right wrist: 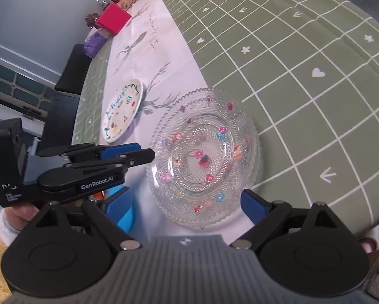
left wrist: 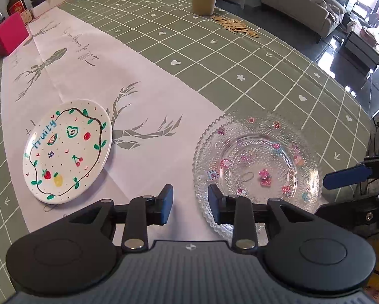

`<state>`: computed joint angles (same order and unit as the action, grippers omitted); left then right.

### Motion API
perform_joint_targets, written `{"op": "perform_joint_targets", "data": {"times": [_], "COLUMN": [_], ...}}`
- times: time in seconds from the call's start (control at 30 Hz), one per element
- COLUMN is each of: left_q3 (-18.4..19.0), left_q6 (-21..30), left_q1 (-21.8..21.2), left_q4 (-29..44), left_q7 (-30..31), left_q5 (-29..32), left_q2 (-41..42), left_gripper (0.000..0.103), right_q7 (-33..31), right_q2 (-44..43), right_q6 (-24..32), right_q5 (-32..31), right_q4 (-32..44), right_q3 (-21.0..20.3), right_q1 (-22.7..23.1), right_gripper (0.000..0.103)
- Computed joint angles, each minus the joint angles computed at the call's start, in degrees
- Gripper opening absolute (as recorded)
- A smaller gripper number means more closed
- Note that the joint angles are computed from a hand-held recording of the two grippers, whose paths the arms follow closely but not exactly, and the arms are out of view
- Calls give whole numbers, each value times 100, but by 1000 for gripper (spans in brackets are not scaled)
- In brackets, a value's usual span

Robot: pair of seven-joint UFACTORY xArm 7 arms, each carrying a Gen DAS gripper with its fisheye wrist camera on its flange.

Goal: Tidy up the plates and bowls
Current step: 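Open both tools and withdraw them up from the stacked glass plates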

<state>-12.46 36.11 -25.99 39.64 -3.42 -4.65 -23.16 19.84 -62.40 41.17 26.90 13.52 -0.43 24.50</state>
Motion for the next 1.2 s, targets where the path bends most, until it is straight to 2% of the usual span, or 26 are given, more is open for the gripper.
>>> {"op": "perform_joint_targets", "data": {"times": [0.1, 0.3, 0.33, 0.37, 0.5, 0.6, 0.7, 0.77, 0.87, 1.0, 1.13, 1.2], "left_q3": [-3, -16, -3, 36, 133, 44, 157, 226, 249, 231, 252, 250], "left_q6": [-37, -188, -207, -212, -335, -421, -304, -215, -154, -141, -101, -143], "left_q1": [-12, -15, -25, -54, -96, 3, -42, -50, -12, 16, -7, -5], "left_q4": [-49, -209, -225, -227, -289, -303, -231, -172, -129, -100, -98, -128], "left_q7": [28, -5, 2, 30, -5, -153, -144, -173, -209, -212, -119, -126], "left_q5": [23, 33, 25, -30, -276, -171, -304, -458, -558, -579, -615, -653], "left_q2": [-37, -182, -198, -207, -244, -188, -147, -114, -69, -16, -65, -104], "left_gripper": [39, 39, 39, 39, 39, 39, 40, 40, 40, 41, 41, 41], "right_q7": [135, 130, 34, -7, 137, 89, 76, 92, 84, 122, 344, 449], "right_q2": [-47, -9, -72, -152, -213, -43, 275, 339, 314, 200, 105, 63], "right_q6": [-114, -574, -795, -977, -1545, -2105, -2544, -2746, -2704, -2496, -2235, -2141], "right_q5": [-271, -672, -755, -862, -1219, -1154, -1201, -1237, -1314, -1517, -1908, -2091], "right_q4": [70, 60, -27, -115, -419, -689, -842, -930, -947, -949, -895, -873], "right_q3": [364, 425, 395, 416, 469, 75, -25, -81, -152, 71, 672, 846], "right_q1": [-91, -136, -157, -220, -560, -395, -309, -288, -283, -372, -571, -621], "right_gripper": [91, 90, 87, 75, 54, 39, 24, 10, 4, 1, 0, 0]}}
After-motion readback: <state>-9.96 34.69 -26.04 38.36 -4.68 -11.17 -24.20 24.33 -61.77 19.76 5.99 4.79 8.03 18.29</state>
